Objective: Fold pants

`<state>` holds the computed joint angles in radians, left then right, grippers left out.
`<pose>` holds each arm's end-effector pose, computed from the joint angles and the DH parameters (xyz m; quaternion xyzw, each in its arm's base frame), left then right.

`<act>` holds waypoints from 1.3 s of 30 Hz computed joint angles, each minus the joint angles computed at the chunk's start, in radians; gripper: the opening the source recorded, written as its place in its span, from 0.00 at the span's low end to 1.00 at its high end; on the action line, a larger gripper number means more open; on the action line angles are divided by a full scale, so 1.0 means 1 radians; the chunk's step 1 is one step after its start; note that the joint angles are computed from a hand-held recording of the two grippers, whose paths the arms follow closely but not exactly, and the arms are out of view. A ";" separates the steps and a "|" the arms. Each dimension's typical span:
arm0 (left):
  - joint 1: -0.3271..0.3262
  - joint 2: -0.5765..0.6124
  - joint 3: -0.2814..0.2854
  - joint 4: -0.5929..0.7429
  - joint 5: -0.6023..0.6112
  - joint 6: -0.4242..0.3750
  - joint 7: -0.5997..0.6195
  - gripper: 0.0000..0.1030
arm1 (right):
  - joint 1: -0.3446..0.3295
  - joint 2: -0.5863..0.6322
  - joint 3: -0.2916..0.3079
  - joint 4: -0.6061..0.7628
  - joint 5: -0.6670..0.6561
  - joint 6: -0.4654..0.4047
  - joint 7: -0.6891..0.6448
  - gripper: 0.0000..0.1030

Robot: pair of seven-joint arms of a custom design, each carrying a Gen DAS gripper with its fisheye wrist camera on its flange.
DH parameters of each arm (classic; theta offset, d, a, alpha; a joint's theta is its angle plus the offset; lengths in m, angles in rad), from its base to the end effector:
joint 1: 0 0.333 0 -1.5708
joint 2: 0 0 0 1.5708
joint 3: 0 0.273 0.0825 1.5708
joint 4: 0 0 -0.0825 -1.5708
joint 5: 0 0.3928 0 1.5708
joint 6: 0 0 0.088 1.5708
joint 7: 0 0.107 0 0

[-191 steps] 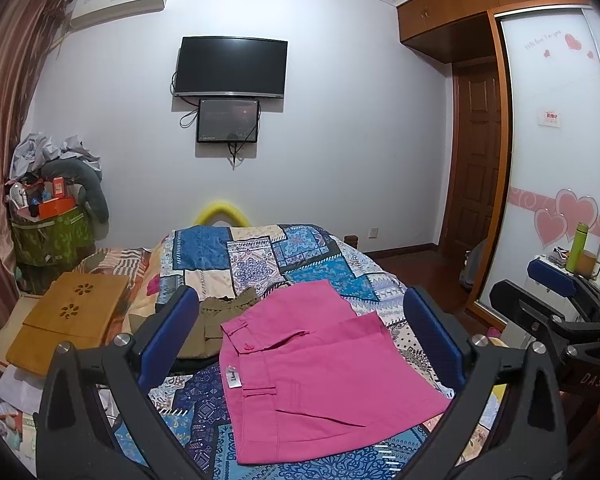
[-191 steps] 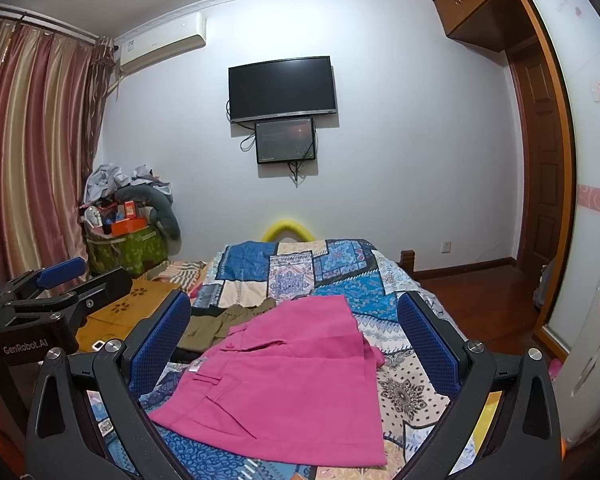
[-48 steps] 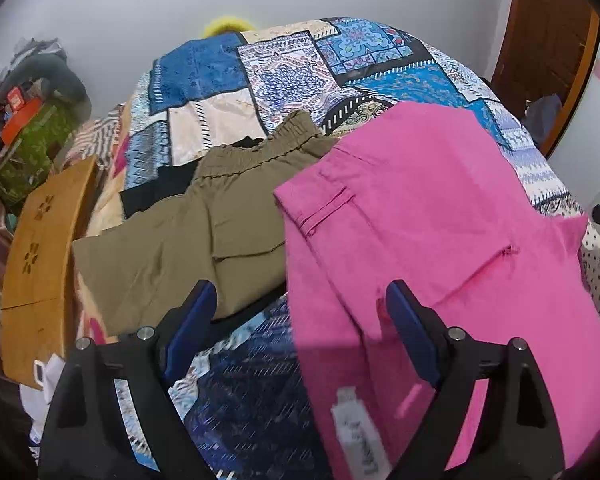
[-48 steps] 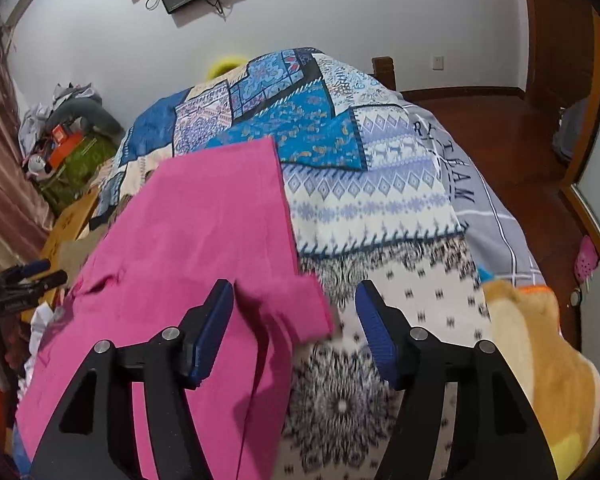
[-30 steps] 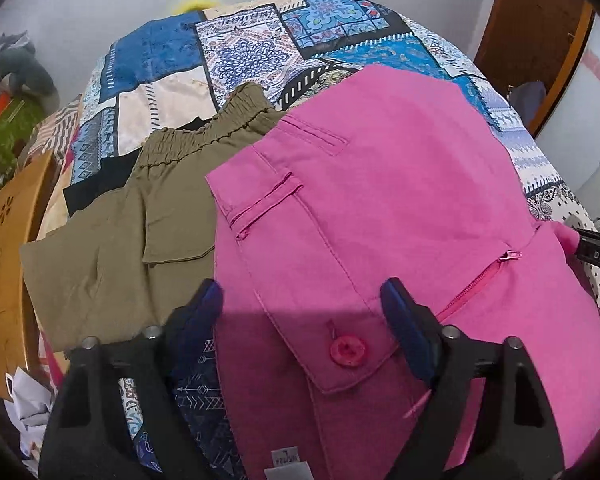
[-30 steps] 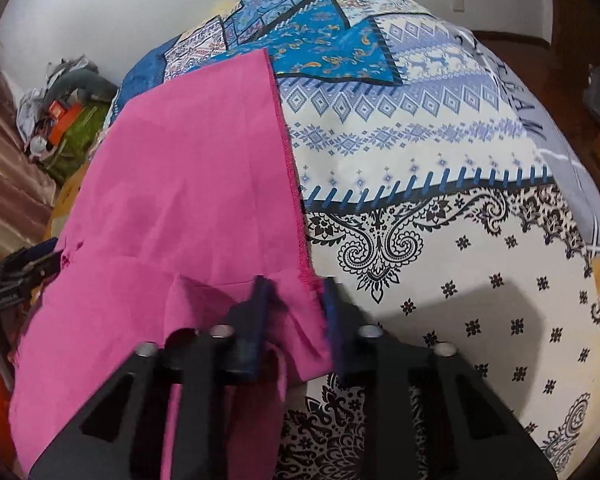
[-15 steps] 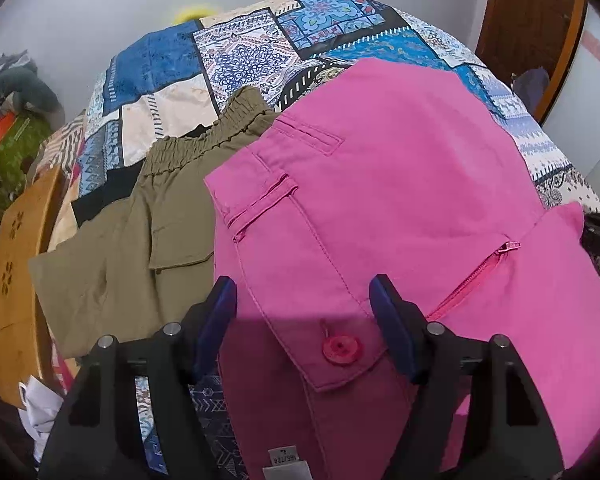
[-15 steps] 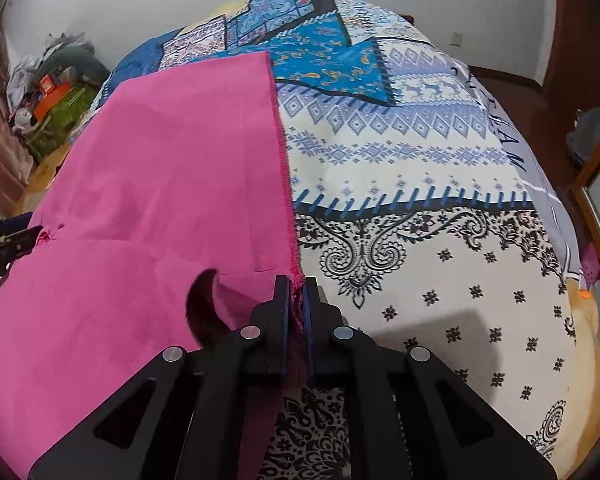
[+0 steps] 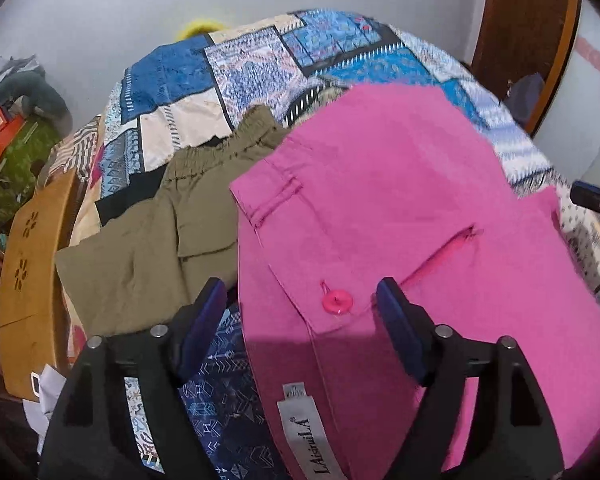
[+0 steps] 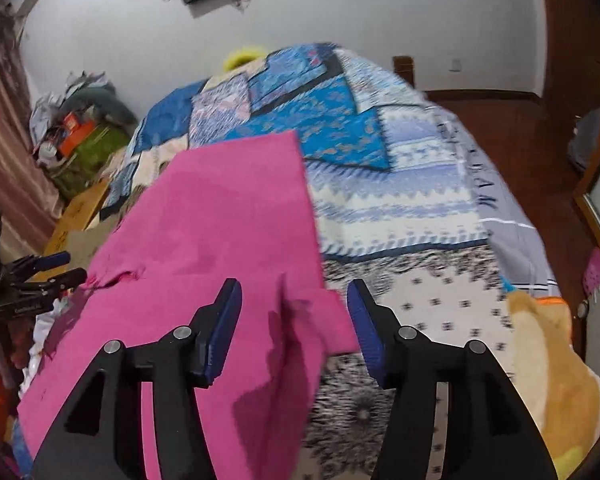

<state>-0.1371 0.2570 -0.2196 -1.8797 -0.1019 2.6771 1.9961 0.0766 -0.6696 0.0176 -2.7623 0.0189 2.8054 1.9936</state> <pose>0.6176 -0.2184 0.3921 -0.4137 0.8678 -0.2270 0.1553 0.4117 0.0377 0.4505 -0.5395 0.7663 -0.1752 0.3017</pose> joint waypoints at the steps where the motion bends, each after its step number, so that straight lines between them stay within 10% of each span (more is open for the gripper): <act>1: -0.013 0.006 0.013 0.001 0.038 -0.003 -0.024 0.76 | 0.005 0.026 0.001 0.015 0.000 0.000 -0.004 0.49; 14: 0.043 0.043 0.022 0.058 0.015 -0.008 -0.022 0.84 | -0.096 0.150 0.035 0.072 -0.126 -0.111 0.088 0.49; 23: 0.037 0.214 0.030 0.332 0.024 -0.060 -0.117 0.84 | -0.079 0.132 0.006 0.114 -0.096 -0.020 0.071 0.51; 39: -0.040 0.635 0.037 0.885 0.104 -0.330 -0.162 0.84 | -0.002 0.611 -0.068 0.534 0.055 0.026 -0.209 0.55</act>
<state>-0.1773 0.8917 -0.1831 -0.9946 0.0020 2.3475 1.8343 0.0749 -0.0583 -0.0507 -2.2284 0.0735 2.8317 1.7846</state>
